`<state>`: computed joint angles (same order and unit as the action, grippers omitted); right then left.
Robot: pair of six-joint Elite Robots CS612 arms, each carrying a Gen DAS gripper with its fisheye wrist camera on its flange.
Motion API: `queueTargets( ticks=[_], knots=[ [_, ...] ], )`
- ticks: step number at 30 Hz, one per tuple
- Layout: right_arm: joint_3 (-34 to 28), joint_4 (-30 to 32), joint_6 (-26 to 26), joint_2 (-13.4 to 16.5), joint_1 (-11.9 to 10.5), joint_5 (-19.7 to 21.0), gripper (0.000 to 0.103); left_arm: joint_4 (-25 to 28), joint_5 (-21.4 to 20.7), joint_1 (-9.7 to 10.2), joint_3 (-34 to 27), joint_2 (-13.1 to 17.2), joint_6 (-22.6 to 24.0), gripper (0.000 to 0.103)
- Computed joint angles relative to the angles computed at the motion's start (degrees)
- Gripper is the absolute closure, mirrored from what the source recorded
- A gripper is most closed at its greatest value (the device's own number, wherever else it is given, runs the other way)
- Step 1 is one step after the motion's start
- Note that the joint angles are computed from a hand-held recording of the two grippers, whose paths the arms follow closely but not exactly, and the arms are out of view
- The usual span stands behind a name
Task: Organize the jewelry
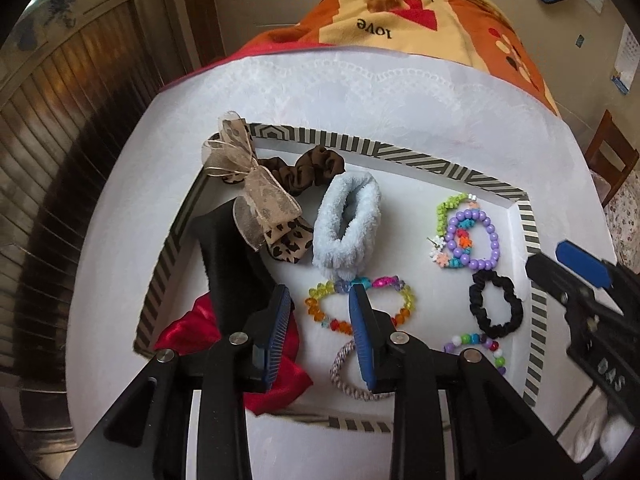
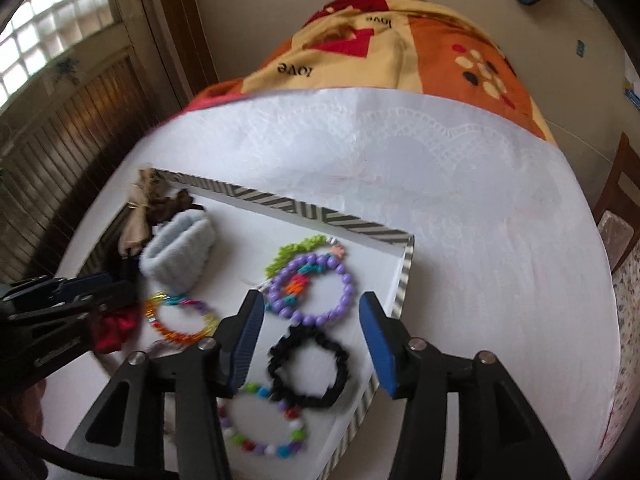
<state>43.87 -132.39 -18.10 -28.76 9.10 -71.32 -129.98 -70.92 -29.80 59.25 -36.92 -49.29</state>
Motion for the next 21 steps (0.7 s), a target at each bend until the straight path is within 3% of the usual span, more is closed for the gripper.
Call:
queueTargets(
  ticks=[8,13,21],
  knots=[
    [9.84,-6.14,4.74,-5.52,0.25,-0.30,0.046,-3.83,1.81,-1.19,5.19,-3.38,-0.50,0.091],
    [15.86,-11.46,8.34,-8.89,0.34,0.57,0.046,-4.88,5.66,-2.61,8.81,-5.80,-0.51,0.091],
    [22.37,-16.11,9.53,-12.99,0.65,0.08,0.037,-8.26,9.15,-4.11,14.53,-9.34,-0.08,0.091]
  ],
)
